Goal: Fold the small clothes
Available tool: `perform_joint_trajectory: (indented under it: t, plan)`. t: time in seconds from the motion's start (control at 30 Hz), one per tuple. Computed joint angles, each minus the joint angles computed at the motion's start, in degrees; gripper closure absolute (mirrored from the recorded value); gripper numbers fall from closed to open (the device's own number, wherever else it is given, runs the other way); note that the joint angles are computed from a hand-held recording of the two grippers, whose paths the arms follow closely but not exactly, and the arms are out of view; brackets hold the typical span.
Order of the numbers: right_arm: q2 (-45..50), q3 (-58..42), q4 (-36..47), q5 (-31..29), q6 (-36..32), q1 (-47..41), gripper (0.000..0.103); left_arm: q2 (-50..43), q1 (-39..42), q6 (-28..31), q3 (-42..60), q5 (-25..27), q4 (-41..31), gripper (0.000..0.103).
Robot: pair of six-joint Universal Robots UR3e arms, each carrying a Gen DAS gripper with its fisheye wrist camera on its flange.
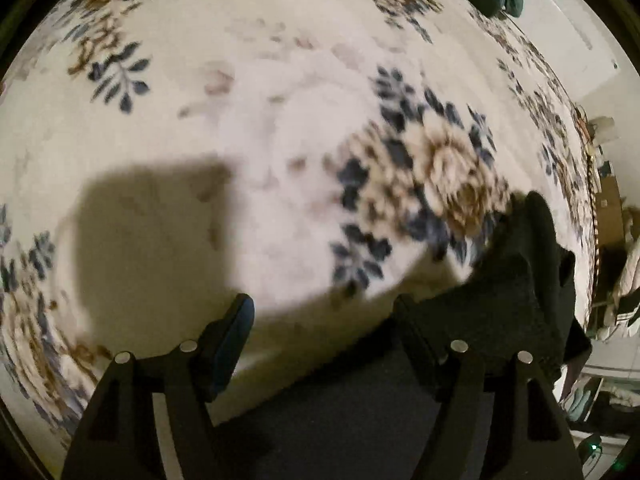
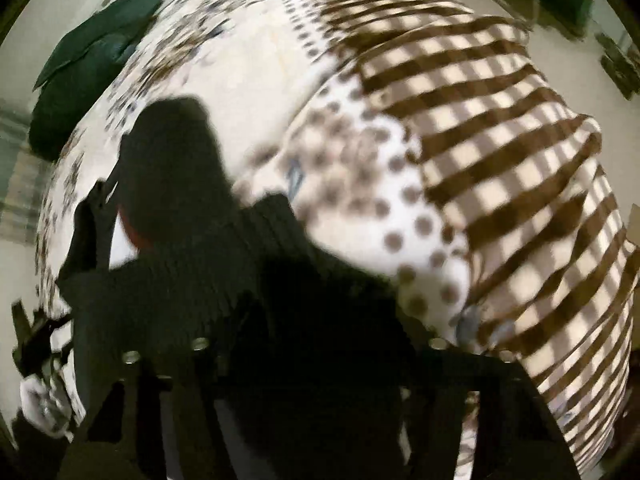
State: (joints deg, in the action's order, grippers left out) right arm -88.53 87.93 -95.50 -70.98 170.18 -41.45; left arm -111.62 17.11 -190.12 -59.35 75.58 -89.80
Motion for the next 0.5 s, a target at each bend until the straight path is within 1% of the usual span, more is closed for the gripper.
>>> perform_joint_trajectory:
  t: [0.07, 0.1, 0.17, 0.2, 0.23, 0.27, 0.3, 0.33, 0.4, 0.47, 0.5]
  plan:
    - [-0.8, -2.3, 3.4, 0.6, 0.8, -1.6, 0.044, 2.9, 1.1, 1.5, -1.8, -0.7, -1.9, 0.033]
    - [-1.9, -3.3, 6.4, 1.4, 0.7, -3.2, 0.044, 6.2, 2.3, 2.1, -5.0, -1.8, -2.3, 0.033]
    - [-5.0, -4.5, 14.0, 4.0, -0.7, -7.9, 0.035, 13.0, 4.9, 2.8, -11.4, -3.5, -4.3, 0.033]
    - [-7.9, -4.1, 18.5, 4.9, -1.8, -11.6, 0.025, 15.6, 5.8, 2.7, -14.0, -4.3, -4.9, 0.033]
    - [-9.8, -3.3, 20.5, 5.5, -2.5, -13.4, 0.020, 18.4, 6.7, 2.4, -16.7, -4.9, -5.6, 0.033]
    - [-12.8, -2.1, 24.2, 6.6, -4.1, -16.6, 0.020, 21.2, 7.5, 1.8, -19.2, -5.0, -6.8, 0.033]
    - [-15.5, -0.9, 28.6, 6.4, -5.8, -19.9, 0.020, 24.2, 8.8, 1.1, -22.1, -6.1, -7.6, 0.033]
    - [-17.3, 0.5, 29.9, 6.4, -6.2, -20.9, 0.017, 26.3, 9.8, 0.0, -24.4, -7.0, -8.0, 0.033]
    - [-22.5, 4.0, 34.6, 5.9, -9.5, -25.1, 0.011, 29.4, 11.3, -1.9, -27.2, -8.2, -8.3, 0.033]
    - [-26.3, 8.2, 38.5, 6.2, -13.1, -29.0, 0.011, 31.1, 12.2, -3.5, -29.5, -9.1, -7.4, 0.033]
    - [-27.1, 10.2, 39.2, 6.5, -13.7, -29.9, 0.006, 31.4, 12.2, -4.5, -30.8, -9.3, -6.3, 0.033]
